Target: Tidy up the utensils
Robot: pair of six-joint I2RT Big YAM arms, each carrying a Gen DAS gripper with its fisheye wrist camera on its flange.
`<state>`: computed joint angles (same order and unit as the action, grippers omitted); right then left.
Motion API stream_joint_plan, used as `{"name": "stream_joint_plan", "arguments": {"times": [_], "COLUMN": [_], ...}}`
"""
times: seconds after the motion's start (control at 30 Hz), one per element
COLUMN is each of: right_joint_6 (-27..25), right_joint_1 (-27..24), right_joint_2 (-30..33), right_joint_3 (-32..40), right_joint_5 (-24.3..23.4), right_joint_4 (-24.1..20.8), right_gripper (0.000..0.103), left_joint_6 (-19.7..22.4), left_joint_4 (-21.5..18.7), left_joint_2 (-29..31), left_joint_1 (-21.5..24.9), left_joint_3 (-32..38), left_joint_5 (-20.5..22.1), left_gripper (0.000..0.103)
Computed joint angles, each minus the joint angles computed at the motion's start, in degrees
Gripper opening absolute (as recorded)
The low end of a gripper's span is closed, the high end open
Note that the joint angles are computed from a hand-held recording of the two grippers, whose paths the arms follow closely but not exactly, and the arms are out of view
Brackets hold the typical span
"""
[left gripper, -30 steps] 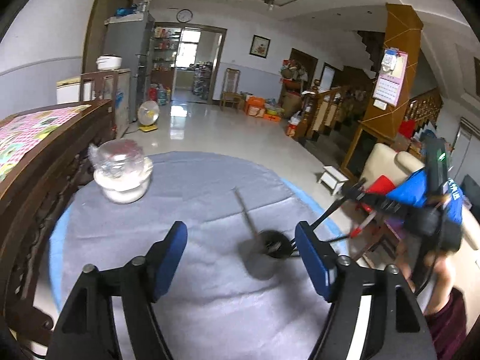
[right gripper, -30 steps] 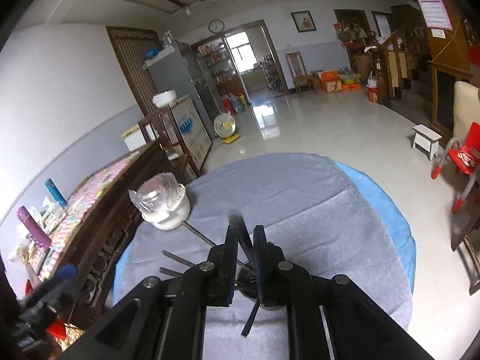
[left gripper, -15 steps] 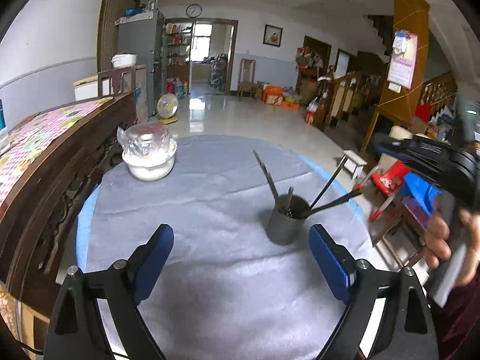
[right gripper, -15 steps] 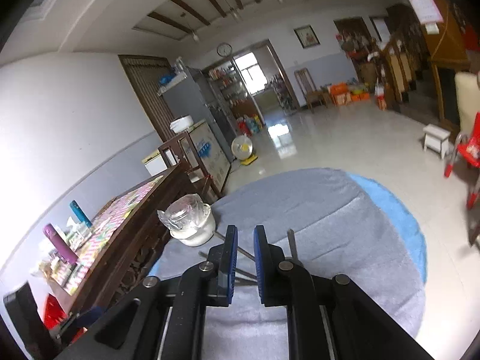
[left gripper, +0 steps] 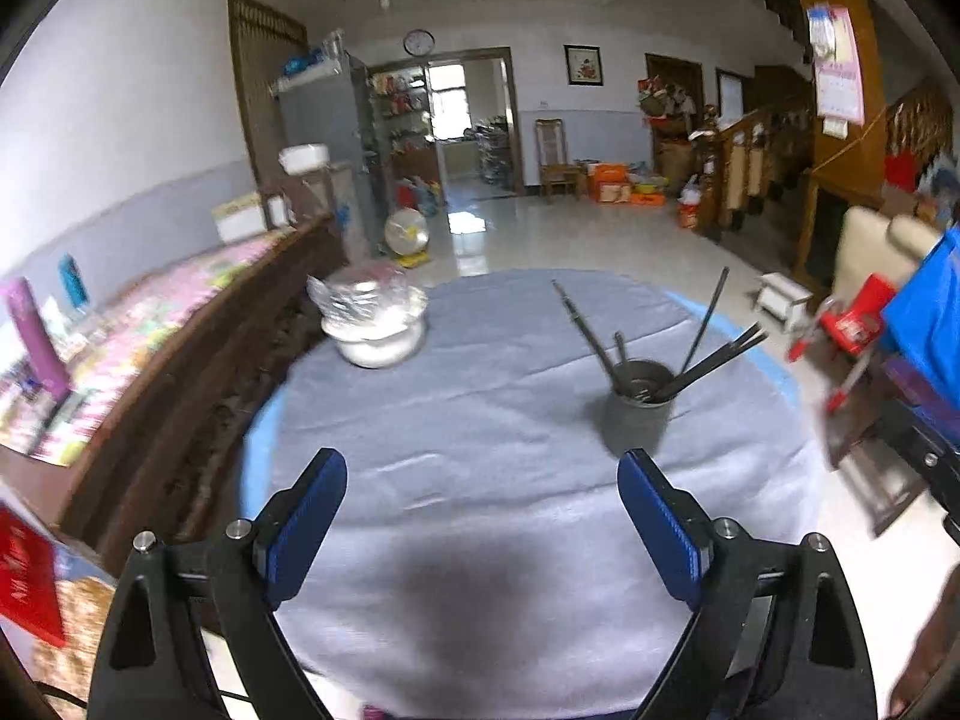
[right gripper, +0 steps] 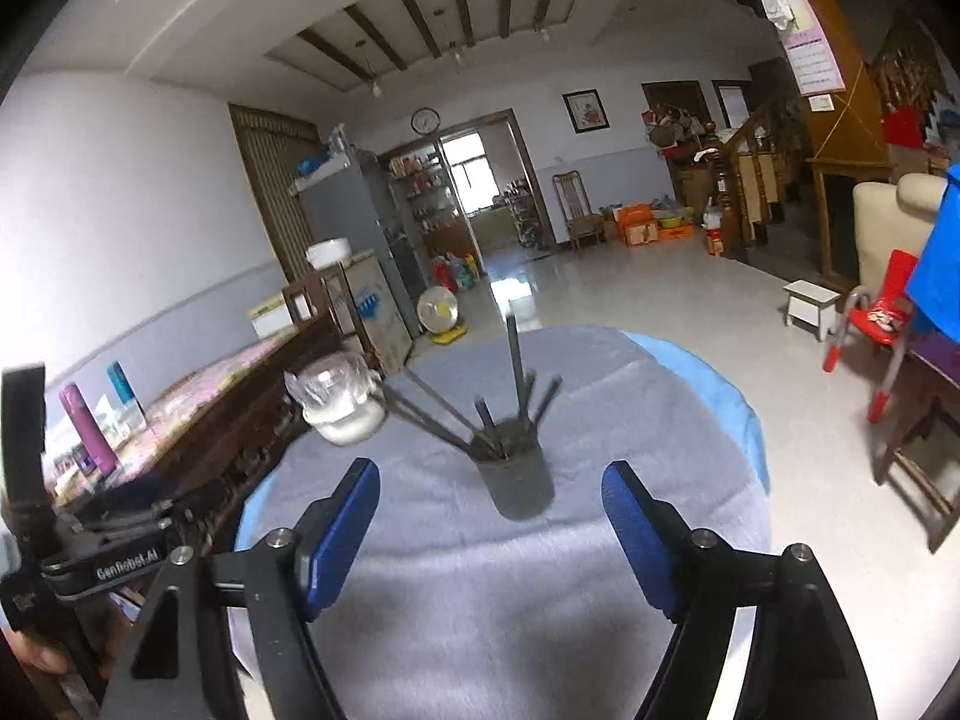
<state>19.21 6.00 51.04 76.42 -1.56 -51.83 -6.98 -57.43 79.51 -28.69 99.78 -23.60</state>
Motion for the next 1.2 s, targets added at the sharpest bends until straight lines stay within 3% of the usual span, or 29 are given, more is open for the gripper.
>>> {"name": "stream_joint_plan", "arguments": {"times": [0.1, 0.37, 0.83, 1.2], "right_joint_6": [0.43, 3.11, 7.39, 8.26], "right_joint_1": [1.60, 6.73, 15.44, 15.75], "right_joint_2": [-1.70, -5.02, -7.16, -6.85], "right_joint_3": [-0.85, -2.36, -4.51, -5.09], "right_joint_5": [3.34, 9.98, 16.41, 16.75], "right_joint_4": [-0.64, -3.91, -6.79, -6.45], "right_gripper": [0.080, 0.079, 0.079, 0.079], "left_joint_6": [0.52, -0.05, -0.75, -1.04], "left_joint_4": [0.31, 1.13, -0.41, -1.34], "left_joint_2": [-1.83, -5.74, -7.80, -8.10], "left_joint_1": [-1.40, -2.84, -1.00, -0.34], "left_joint_3": [-1.80, -4.58, -7.35, -8.93], "left_joint_5": [-3.67, -8.77, -9.23, -9.17], "left_gripper": [0.092, 0.098, 0.098, 0.098]}}
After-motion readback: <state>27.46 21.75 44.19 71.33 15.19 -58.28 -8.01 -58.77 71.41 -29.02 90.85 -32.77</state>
